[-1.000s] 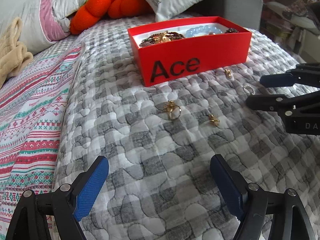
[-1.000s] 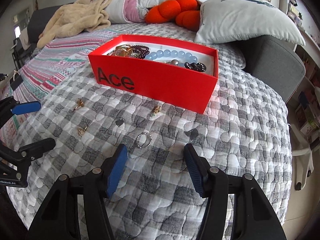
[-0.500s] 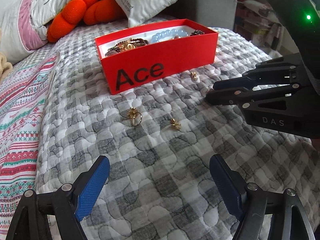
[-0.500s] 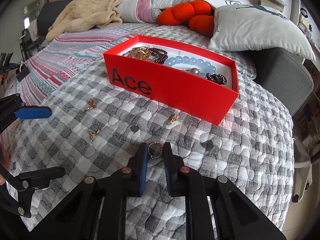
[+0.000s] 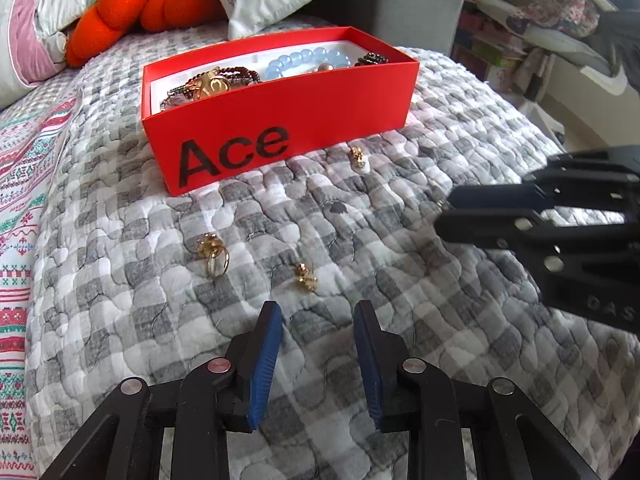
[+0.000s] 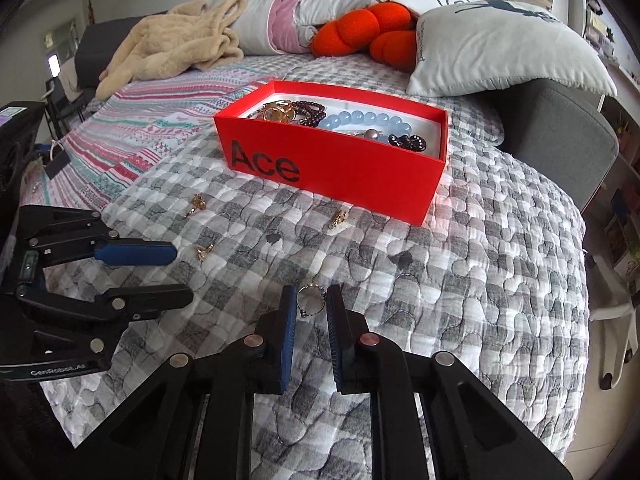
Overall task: Organize jewelry
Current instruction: 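Grasp a small gold earring with left tool while right tool holds the hoop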
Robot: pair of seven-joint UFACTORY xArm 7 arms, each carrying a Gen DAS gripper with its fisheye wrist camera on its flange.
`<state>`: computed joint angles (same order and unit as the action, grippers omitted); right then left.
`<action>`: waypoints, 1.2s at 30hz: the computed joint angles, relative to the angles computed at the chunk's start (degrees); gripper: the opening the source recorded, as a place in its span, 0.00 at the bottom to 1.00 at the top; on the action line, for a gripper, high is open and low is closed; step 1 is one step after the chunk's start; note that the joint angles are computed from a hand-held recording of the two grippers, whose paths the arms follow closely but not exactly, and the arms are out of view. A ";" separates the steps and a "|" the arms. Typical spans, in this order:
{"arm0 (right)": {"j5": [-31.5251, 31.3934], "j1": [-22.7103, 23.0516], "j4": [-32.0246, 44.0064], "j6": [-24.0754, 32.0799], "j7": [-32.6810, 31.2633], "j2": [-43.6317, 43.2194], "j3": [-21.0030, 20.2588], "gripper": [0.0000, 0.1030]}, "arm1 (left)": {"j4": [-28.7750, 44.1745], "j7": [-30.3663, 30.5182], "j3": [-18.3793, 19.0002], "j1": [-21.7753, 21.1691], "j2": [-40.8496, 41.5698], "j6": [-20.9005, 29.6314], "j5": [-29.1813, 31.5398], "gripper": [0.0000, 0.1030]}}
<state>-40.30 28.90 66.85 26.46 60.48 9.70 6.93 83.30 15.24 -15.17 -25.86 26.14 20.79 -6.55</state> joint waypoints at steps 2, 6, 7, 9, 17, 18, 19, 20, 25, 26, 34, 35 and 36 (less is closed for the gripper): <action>-0.03 -0.01 -1.21 -0.34 0.12 -0.91 0.10 0.16 | 1.00 -0.54 0.38 -0.45 0.75 0.18 0.33 0.25; 0.26 -0.76 -3.93 -1.26 0.42 -2.91 0.60 0.16 | 2.49 -1.73 0.99 -1.15 1.84 0.41 1.13 0.19; 0.42 -1.01 -4.53 -1.45 0.44 -3.36 0.76 0.16 | 2.56 -1.95 1.09 -1.26 1.92 0.34 1.31 0.17; 0.69 -1.56 -5.65 -1.91 0.60 -4.21 1.08 0.16 | 2.77 -2.64 1.56 -1.76 2.19 0.12 2.06 0.16; 0.51 -3.05 -7.39 -2.09 1.85 -5.75 2.17 0.16 | 3.64 -4.93 2.31 -2.55 2.95 -0.10 3.78 0.10; 0.49 -3.13 -7.36 -2.06 1.92 -5.74 2.27 0.16 | 3.75 -5.29 2.42 -2.68 3.05 -0.14 3.98 0.08; 0.34 -3.15 -7.27 -1.95 2.03 -5.72 2.36 0.16 | 3.76 -5.66 2.59 -2.79 3.04 -0.21 4.22 0.06; 0.30 -3.23 -7.25 -1.98 1.90 -5.66 2.40 0.16 | 3.88 -6.14 2.86 -3.02 3.10 -0.22 4.59 0.05; 1.37 -2.96 -5.94 -0.15 1.26 -4.99 2.73 0.16 | 3.81 -6.94 2.62 -2.66 2.94 -0.09 4.78 0.03; 1.64 -2.89 -5.77 0.12 1.27 -4.93 2.71 0.16 | 3.80 -7.17 2.64 -2.65 2.86 0.02 4.79 0.03; 1.05 -2.88 -4.48 1.38 3.08 -5.56 2.39 0.16 | 4.08 -7.43 1.50 -1.53 1.94 1.26 3.26 0.03; 0.91 -2.96 -4.28 1.57 3.30 -5.65 2.41 0.16 | 4.04 -7.29 1.31 -1.41 1.74 1.19 2.93 0.03; 0.86 -3.06 -4.05 1.80 3.39 -5.71 2.45 0.16 | 4.00 -7.20 1.24 -1.33 1.49 1.13 2.70 0.03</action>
<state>-39.44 25.85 62.80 28.26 63.87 3.99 9.38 87.29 8.04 -13.93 -27.19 27.63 21.92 -3.85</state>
